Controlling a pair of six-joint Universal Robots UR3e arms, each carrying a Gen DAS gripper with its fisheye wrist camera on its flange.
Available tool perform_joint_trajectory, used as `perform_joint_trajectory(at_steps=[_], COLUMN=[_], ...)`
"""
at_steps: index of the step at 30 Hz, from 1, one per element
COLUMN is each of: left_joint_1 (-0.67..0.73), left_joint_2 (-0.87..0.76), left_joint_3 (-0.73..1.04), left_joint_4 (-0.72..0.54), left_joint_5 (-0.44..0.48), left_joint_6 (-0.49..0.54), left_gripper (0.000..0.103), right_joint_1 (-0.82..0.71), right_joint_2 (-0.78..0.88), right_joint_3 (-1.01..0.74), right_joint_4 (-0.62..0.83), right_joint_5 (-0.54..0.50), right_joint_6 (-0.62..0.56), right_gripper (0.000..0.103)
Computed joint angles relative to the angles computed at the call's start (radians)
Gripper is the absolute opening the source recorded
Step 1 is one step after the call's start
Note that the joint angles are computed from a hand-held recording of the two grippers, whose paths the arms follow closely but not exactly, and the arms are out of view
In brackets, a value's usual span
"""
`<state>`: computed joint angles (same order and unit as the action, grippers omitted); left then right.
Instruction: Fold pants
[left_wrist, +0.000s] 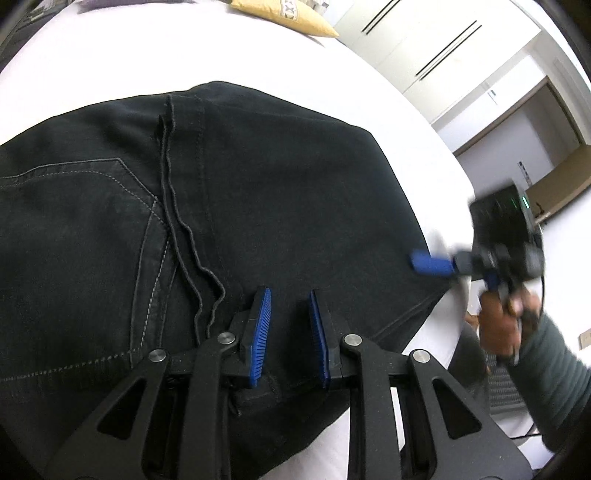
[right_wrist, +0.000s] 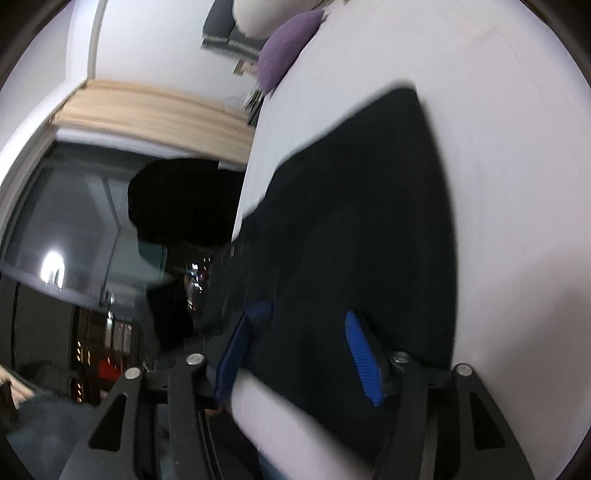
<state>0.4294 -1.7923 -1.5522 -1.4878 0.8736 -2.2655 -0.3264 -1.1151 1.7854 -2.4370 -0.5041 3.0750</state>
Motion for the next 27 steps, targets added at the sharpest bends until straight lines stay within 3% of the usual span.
perform_joint_trajectory(at_steps=[2,5,8,10,11,12,16,18,22,27], left_joint_1=[0.028,0.123,0.263,0.387,0.473,0.556,0.794,0.87,0.909,0.869], left_joint_2=[0.038,0.142,0.283,0.363,0.401,0.426,0.404,0.375,0.239,0.014], left_joint_3=[-0.039,-0.112,-0.182,-0.206,-0.211,-0.204,-0.108,-0.099,-0.094,0.031], left_joint_4=[-0.008,-0.069,-0.183,-0.309,-0.4,-0.482,-0.672,-0.651,-0.484,-0.441], left_joint_5=[-0.012,-0.031,-0.063,-0.079,-0.095,-0.114,-0.119,-0.131,-0.119,-0.138], left_joint_6=[0.013,0.081,0.161,0.235,0.292,0.343,0.475,0.453,0.245,0.089], left_gripper=[0.021,0.021,0.023,0.05,0.082,0.092,0.092,0.092,0.092,0.092], right_joint_1=[-0.033,-0.028,-0.023,-0.019,0.002,0.031,0.102,0.155,0.218,0.242], right_joint_2=[-0.107,-0.249,-0.26,-0.218,-0.161,-0.101,0.059,0.184,0.326,0.368], right_joint_3=[0.142,0.257,0.324,0.329,0.291,0.227,0.033,-0.113,-0.306,-0.373], right_joint_4=[-0.003,-0.044,-0.32,-0.532,-0.646,-0.711,-0.833,-0.931,-0.987,-1.011], right_joint_5=[0.041,-0.002,0.025,0.045,0.051,0.045,0.064,0.018,-0.053,-0.067], right_joint_6=[-0.014,0.023,0.212,0.364,0.453,0.519,0.665,0.828,1.018,1.091], right_gripper=[0.059,0.061,0.061,0.062,0.062,0.062,0.062,0.062,0.062,0.062])
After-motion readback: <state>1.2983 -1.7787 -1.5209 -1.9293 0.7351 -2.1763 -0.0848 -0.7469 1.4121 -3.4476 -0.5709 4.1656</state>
